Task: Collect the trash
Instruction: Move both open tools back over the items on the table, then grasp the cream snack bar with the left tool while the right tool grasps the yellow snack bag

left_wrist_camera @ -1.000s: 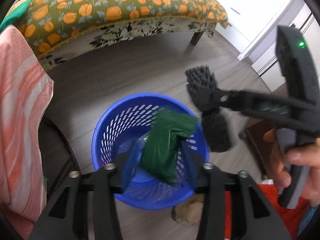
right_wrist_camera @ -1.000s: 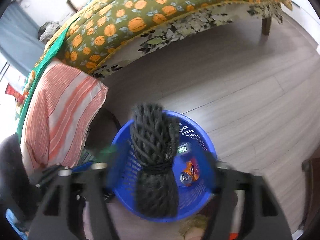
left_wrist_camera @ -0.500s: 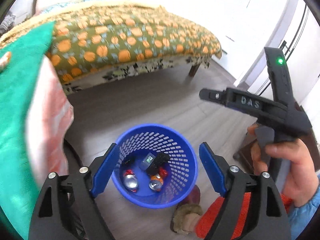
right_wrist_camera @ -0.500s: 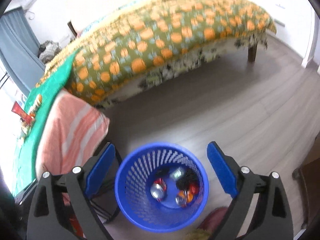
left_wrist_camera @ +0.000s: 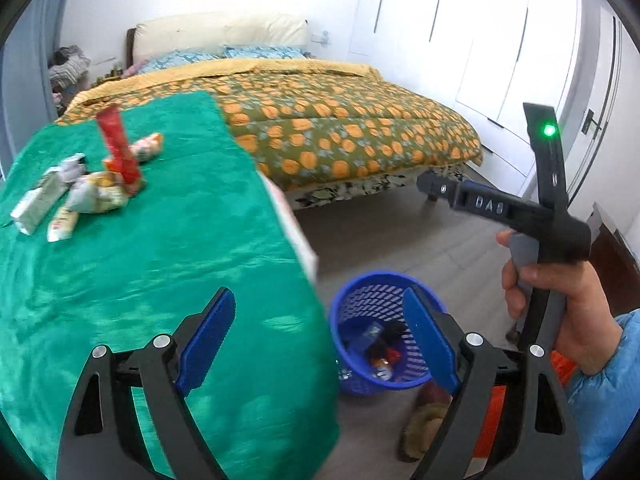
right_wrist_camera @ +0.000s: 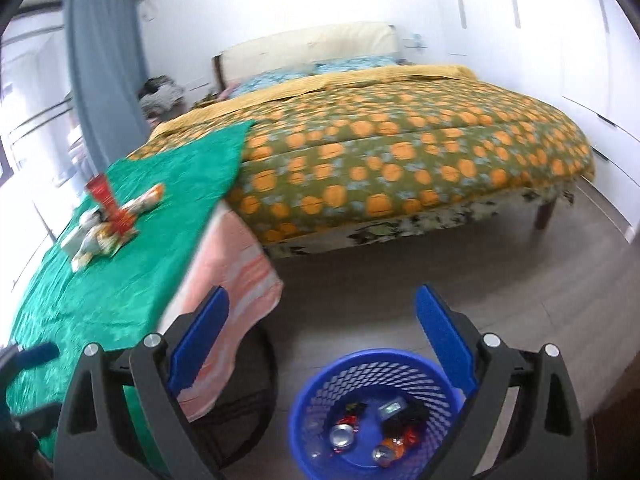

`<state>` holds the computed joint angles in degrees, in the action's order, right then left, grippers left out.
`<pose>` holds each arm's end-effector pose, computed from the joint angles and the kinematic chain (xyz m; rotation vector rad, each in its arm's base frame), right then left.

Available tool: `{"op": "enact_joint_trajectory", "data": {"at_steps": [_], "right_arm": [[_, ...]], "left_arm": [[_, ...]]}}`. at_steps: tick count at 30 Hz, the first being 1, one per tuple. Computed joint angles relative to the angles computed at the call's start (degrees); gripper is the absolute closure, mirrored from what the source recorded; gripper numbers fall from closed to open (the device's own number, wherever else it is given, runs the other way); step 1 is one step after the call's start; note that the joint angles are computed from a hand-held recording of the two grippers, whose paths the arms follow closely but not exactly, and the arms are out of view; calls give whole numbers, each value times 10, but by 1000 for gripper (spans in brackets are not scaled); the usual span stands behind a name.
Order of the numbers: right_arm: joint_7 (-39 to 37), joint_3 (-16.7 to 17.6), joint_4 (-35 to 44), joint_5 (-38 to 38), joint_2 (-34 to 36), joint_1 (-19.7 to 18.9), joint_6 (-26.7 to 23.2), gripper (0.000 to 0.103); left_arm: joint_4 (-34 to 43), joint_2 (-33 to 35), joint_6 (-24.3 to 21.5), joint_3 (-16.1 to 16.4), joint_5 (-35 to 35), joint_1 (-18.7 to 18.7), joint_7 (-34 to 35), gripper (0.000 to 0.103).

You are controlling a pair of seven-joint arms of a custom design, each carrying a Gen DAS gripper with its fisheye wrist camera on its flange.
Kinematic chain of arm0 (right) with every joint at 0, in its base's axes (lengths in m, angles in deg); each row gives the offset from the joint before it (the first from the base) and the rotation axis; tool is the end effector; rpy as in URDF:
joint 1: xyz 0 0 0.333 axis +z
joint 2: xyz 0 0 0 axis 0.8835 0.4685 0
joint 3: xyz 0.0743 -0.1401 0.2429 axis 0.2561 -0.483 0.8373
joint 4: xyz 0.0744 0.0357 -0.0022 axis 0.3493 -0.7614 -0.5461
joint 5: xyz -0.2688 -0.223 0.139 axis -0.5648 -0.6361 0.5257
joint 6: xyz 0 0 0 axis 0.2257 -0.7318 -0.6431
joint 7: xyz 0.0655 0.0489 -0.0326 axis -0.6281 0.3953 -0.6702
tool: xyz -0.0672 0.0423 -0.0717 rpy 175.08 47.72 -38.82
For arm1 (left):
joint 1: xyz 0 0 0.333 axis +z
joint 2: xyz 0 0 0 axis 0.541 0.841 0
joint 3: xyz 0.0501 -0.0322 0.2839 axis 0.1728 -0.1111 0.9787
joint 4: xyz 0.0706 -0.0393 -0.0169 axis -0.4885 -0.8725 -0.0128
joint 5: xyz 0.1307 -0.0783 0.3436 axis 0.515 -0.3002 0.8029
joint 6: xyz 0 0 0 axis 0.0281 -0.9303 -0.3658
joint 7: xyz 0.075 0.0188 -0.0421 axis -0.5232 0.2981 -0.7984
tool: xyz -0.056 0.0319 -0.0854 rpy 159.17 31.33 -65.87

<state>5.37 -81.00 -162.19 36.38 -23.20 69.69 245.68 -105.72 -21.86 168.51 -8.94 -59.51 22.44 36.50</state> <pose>0.6166 0.1160 0.4918 -1.7349 1.4896 -0.5447 0.5113 -0.1199 0.5065 -1.6423 1.9523 -1.0045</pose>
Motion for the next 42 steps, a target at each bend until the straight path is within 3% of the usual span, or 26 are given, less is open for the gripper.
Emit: {"op": "enact_joint_trajectory", "data": {"at_steps": [7,12,18,24,31,33,35,36,42], "right_arm": [[49,-3,-2,-121,7,65,-16,11],[30,31,52,-146,37,103,-95,11],[55,30,175,-222,126,172,-168,11],[81,23,282,-247,207,204,-218,11],[85,24,302,-238,220,202,-224,11],[91,20,302,-245,220,206,-220,11],[91,21,298,-244,219,205,-217,11],[92,22,291,-243,214,203,-215,11],[97,23,283,-241,209,201,-211,11]], "left_arm": [[-53,-48,-28,40,27,59,-11,17],[-34,-29,-58,71,50,109,-1,17],[88,67,-85,82,23,153,66,17],[244,196,-127,51,90,197,32,18],[364,294,-180,30,134,224,-1,39],[376,305,-187,24,138,230,2,62],[379,308,-183,17,134,236,9,70],[373,305,-177,14,129,239,13,78],[250,209,-143,11,71,258,26,79]]}}
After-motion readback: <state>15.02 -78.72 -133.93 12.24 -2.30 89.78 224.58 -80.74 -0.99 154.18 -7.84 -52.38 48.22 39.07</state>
